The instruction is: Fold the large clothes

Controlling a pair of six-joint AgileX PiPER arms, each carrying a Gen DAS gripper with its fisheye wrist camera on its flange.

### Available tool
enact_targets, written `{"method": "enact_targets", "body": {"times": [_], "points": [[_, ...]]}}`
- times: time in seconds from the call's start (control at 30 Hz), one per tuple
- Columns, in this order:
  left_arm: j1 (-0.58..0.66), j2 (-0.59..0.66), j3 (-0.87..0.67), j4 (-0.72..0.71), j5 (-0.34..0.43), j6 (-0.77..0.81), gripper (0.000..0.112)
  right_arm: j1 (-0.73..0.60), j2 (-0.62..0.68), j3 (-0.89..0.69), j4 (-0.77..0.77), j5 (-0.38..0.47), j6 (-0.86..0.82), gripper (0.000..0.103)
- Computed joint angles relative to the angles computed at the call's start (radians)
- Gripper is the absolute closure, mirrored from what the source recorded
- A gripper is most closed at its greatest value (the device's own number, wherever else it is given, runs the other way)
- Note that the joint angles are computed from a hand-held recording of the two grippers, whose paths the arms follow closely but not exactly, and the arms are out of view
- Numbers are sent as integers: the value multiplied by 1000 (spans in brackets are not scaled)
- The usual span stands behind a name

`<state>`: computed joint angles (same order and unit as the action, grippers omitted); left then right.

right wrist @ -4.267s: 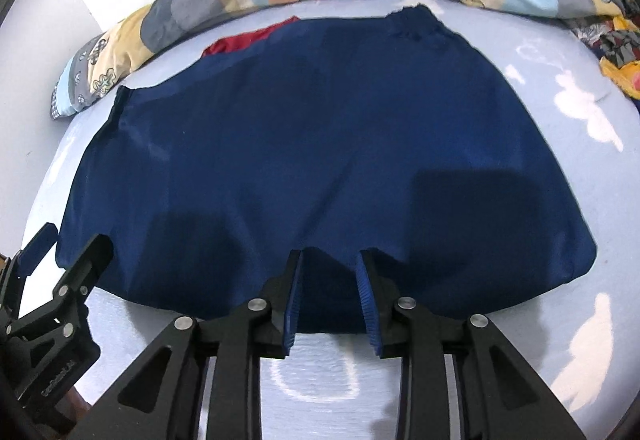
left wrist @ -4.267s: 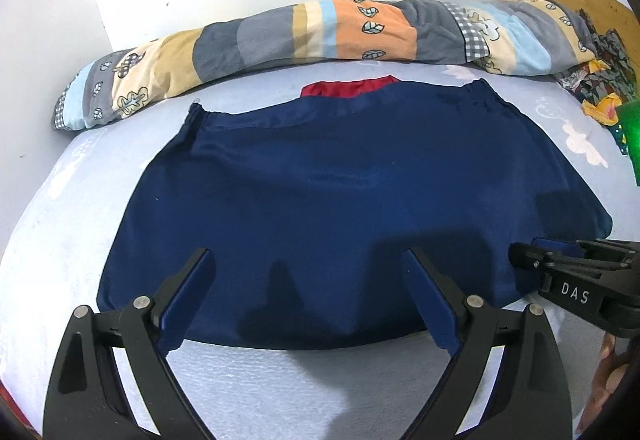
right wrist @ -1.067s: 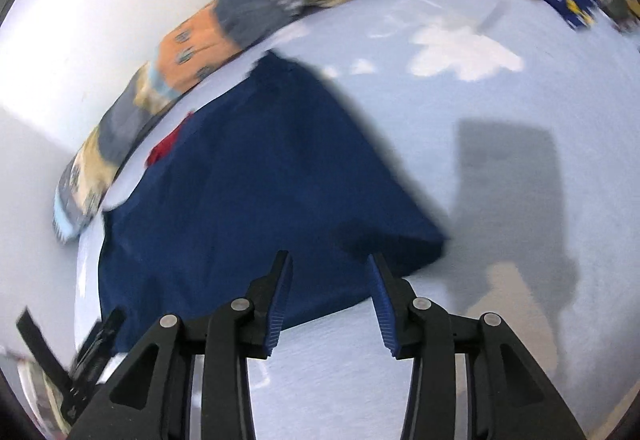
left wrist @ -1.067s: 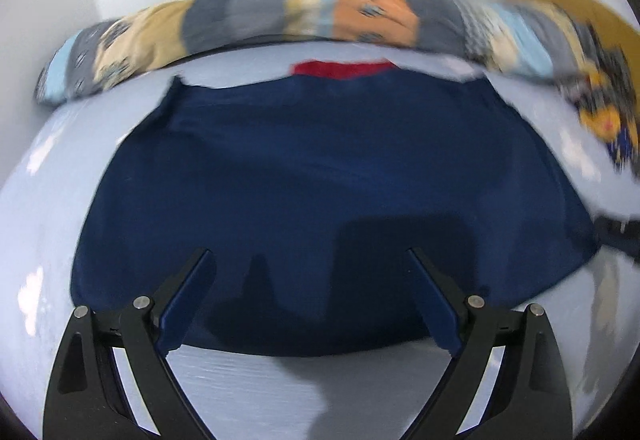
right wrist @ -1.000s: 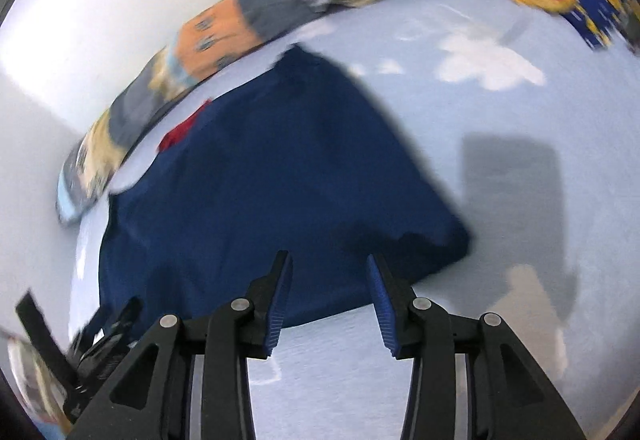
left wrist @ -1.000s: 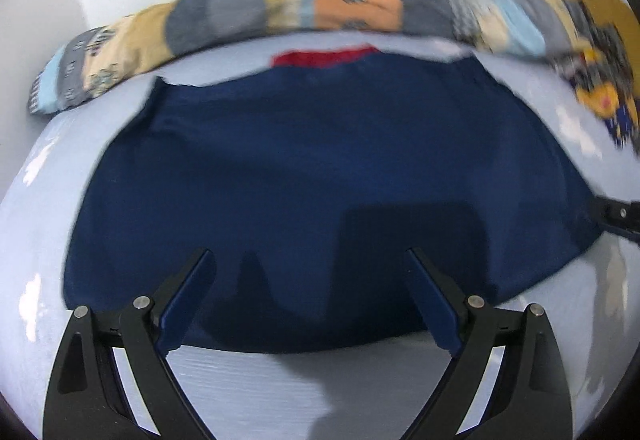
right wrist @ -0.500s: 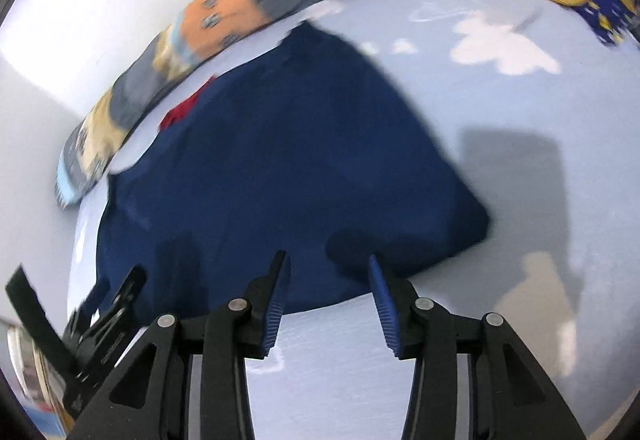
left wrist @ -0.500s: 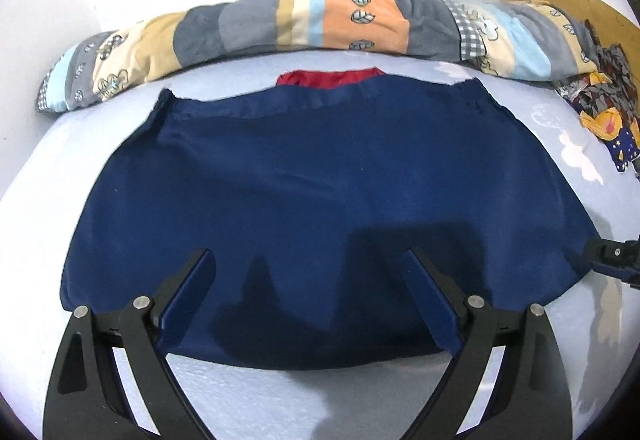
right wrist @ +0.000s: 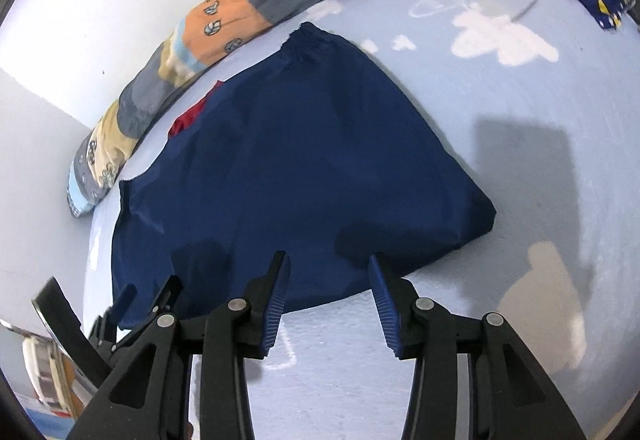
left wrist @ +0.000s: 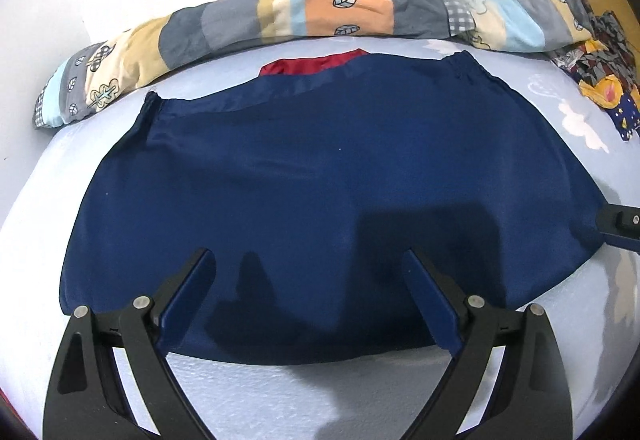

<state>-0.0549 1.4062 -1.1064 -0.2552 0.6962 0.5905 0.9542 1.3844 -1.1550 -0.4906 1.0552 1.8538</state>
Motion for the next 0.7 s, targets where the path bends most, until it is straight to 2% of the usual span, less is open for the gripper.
{"method": "enact_targets", "body": {"times": [0.7], "points": [[-29, 12, 8, 55, -17, -49, 17, 7, -19, 11, 5, 10, 8, 59]]}}
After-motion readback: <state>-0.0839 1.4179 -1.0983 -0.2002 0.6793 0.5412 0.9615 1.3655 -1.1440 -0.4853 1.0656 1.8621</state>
